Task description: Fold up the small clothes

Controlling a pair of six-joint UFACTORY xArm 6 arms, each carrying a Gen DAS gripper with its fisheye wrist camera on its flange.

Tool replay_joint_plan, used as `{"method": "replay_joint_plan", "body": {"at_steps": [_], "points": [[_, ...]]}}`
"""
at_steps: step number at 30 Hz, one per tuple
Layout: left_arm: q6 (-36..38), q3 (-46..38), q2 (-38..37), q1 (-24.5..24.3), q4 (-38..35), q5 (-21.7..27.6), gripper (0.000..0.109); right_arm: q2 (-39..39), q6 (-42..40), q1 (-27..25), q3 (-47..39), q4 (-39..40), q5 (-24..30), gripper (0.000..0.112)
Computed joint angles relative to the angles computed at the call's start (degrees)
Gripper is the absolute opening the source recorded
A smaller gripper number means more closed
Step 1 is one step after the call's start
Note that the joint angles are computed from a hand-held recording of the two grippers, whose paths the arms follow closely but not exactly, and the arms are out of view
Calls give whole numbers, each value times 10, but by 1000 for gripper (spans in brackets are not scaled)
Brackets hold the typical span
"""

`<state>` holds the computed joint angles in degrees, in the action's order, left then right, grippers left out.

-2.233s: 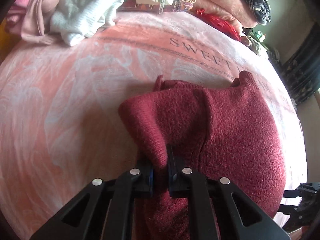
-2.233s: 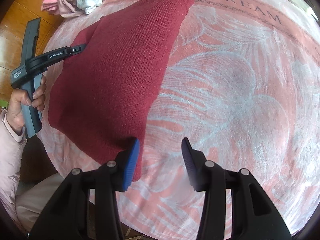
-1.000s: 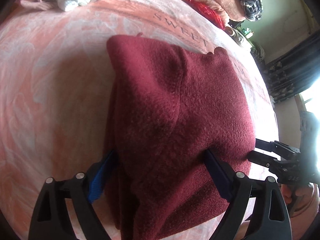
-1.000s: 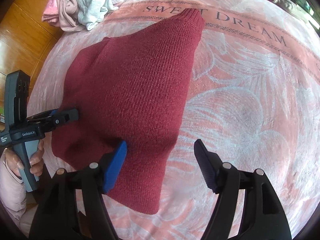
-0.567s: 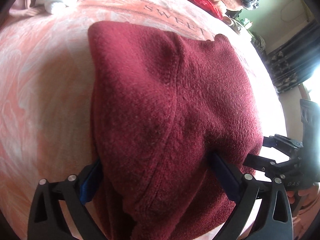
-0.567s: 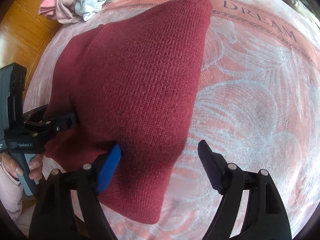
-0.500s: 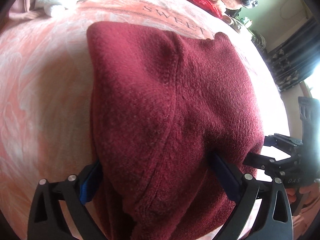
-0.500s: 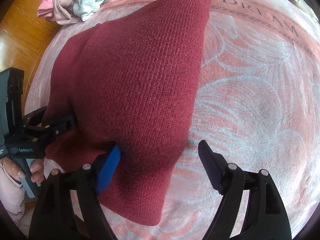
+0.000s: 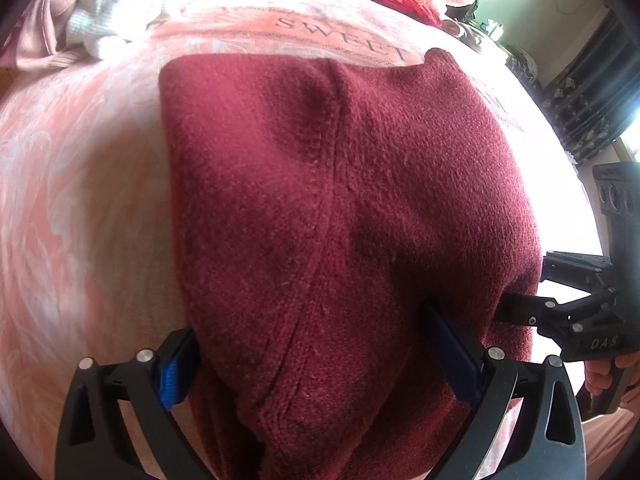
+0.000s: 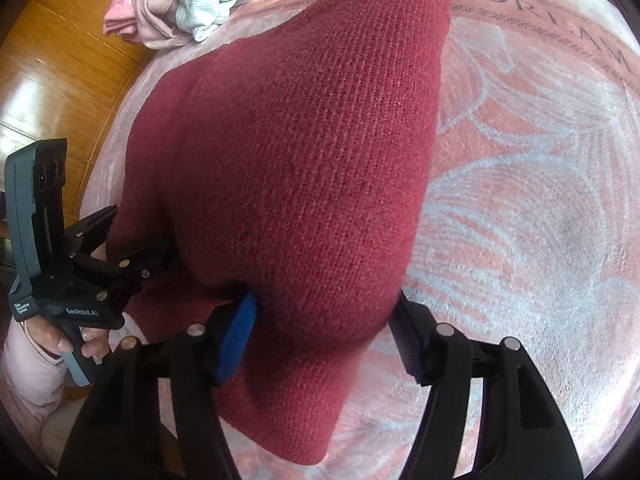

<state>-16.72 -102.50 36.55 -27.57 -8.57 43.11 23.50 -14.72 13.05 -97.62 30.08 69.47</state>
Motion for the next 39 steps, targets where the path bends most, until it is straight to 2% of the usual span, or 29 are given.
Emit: {"method": "replay_joint_plan", "body": {"at_steps": [9,16,23,25,27,32,39], "points": [[13,32,-19,-1,-15,-23,95,16,-13,-3,-27,6,17,59],[22,42,-25,-2,-28,-34,90,9,-26,-10,-14,14,19,59],[129,37,-22,31,-187,-16,83,22,-30,-20,-33,26,40,63],[145,37,-19,36,-214,-18,82,19,-33,-20,-30,24,37,62],[152,44,-20,34,-219,-30,78,15,-36,-19,-27,21,35,58],[186,68,-34,35,-274,-53,47,11,-38,-29,-25,43,48,48],[196,97,-55,27,-298,-89,40,5,-46,-42,-29,72,69,35]]}}
